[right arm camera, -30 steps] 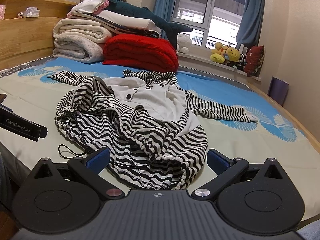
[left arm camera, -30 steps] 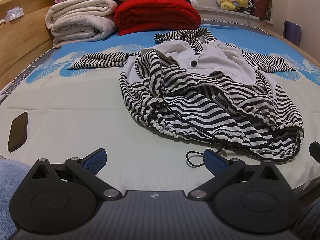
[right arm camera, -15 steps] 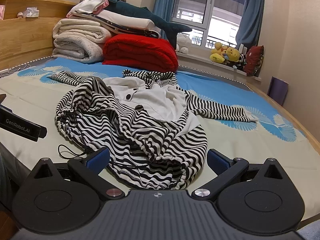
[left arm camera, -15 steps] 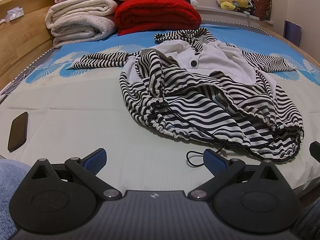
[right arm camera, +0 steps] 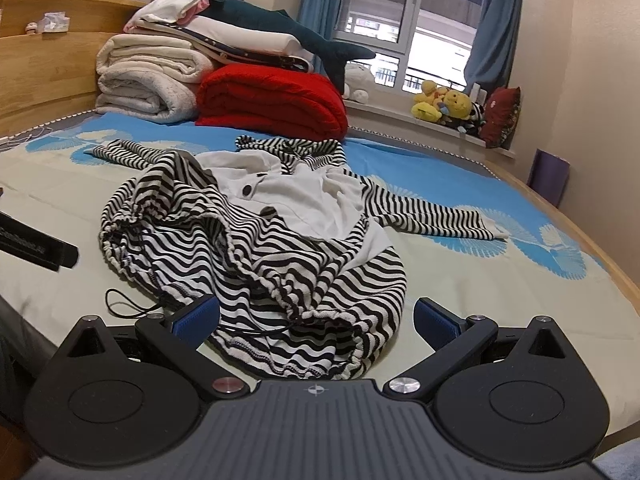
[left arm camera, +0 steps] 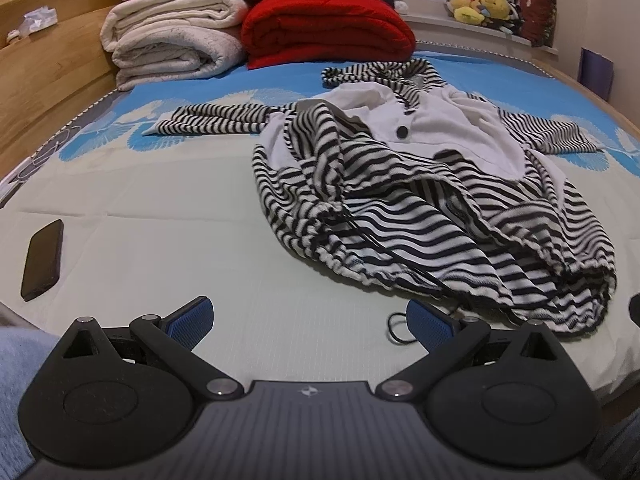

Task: Fold small clothes
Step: 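Grasp the striped top's hem with both grippers and lift it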

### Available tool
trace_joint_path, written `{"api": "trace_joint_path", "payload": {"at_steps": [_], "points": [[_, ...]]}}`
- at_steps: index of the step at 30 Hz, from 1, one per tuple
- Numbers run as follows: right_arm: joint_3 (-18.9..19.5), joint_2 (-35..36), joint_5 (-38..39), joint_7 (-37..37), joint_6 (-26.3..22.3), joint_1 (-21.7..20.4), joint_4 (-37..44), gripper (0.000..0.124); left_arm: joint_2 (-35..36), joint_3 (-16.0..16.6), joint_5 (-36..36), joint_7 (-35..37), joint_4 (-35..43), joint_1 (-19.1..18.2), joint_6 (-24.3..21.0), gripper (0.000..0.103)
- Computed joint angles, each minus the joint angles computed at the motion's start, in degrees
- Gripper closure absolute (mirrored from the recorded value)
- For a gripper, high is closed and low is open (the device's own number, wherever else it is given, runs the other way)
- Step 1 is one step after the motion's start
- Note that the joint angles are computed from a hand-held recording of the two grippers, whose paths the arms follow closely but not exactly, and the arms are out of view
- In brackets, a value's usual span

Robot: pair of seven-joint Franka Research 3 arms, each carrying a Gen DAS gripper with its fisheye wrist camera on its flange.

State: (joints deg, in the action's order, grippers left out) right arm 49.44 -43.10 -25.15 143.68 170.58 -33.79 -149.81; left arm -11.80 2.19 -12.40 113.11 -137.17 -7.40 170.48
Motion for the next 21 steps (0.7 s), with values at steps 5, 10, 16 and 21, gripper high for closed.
{"api": "trace_joint_path", "payload": {"at_steps": [5, 10, 16, 21], "points": [[3.03, 1.04, -2.47, -0.28, -2.12, -4.59, 2.62, 0.022, 4.07, -1.67, 3.09, -1.79, 5.48, 2.21, 0.15, 0.000], [4.62, 15.56, -5.56, -6.20, -14.69, -8.31, 11.55, 0.054, 15.77, -5.49, -0.77, 2.70, 22.30, 5.51, -9.45, 0.000], [1.13, 29.29, -8.40, -8.80, -22.52, -5.81, 18.23, 0.066, 30.19, -7.61, 7.36, -1.34, 39.68, 6.88, -18.47, 0.000], [1.30, 33.57, -19.35, -3.11, -23.69, -6.47, 20.80, 0.087, 35.66, -9.11, 13.41, -5.50, 44.05, 8.27, -15.96, 0.035]]}}
